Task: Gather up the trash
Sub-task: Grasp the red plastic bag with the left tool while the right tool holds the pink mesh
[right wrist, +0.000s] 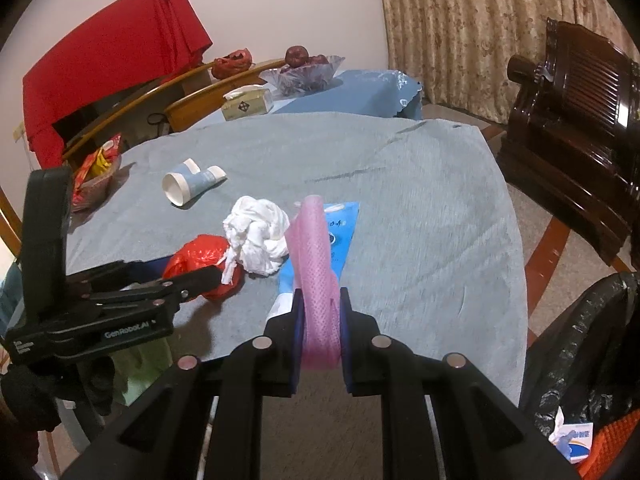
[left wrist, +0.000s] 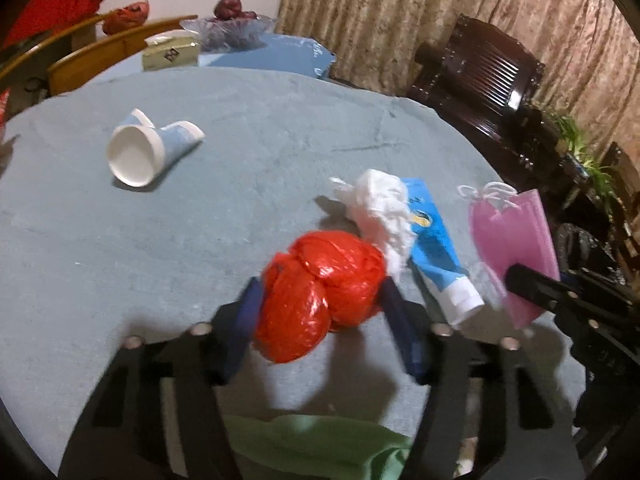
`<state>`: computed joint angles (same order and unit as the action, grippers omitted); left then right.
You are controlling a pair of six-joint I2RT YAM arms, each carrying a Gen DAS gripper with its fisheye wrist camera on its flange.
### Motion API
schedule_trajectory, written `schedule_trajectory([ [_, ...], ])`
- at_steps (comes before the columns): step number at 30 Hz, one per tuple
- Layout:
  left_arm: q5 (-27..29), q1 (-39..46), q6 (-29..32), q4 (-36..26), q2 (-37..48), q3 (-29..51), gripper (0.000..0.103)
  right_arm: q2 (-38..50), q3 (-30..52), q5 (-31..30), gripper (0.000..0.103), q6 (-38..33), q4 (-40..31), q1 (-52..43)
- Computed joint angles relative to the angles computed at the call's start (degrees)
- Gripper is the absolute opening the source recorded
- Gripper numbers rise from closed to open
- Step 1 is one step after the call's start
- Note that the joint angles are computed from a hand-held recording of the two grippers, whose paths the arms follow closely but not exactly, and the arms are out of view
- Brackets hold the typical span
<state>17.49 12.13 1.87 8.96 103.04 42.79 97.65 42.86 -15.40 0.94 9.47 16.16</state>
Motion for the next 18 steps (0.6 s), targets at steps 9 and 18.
schedule_trajectory([
  [9,0.2,0.3,-0.6,0.4,-7.9,-4.4,0.048,-1.3,-0.8,-0.6,0.016,0.2,-0.2,-0.6],
  [18,-2.0,1.3,-0.7,-3.4,-18.2,-7.2,0.048,-6.2,-2.5,-1.9,0.016,-0.4,-1.7,-1.6],
])
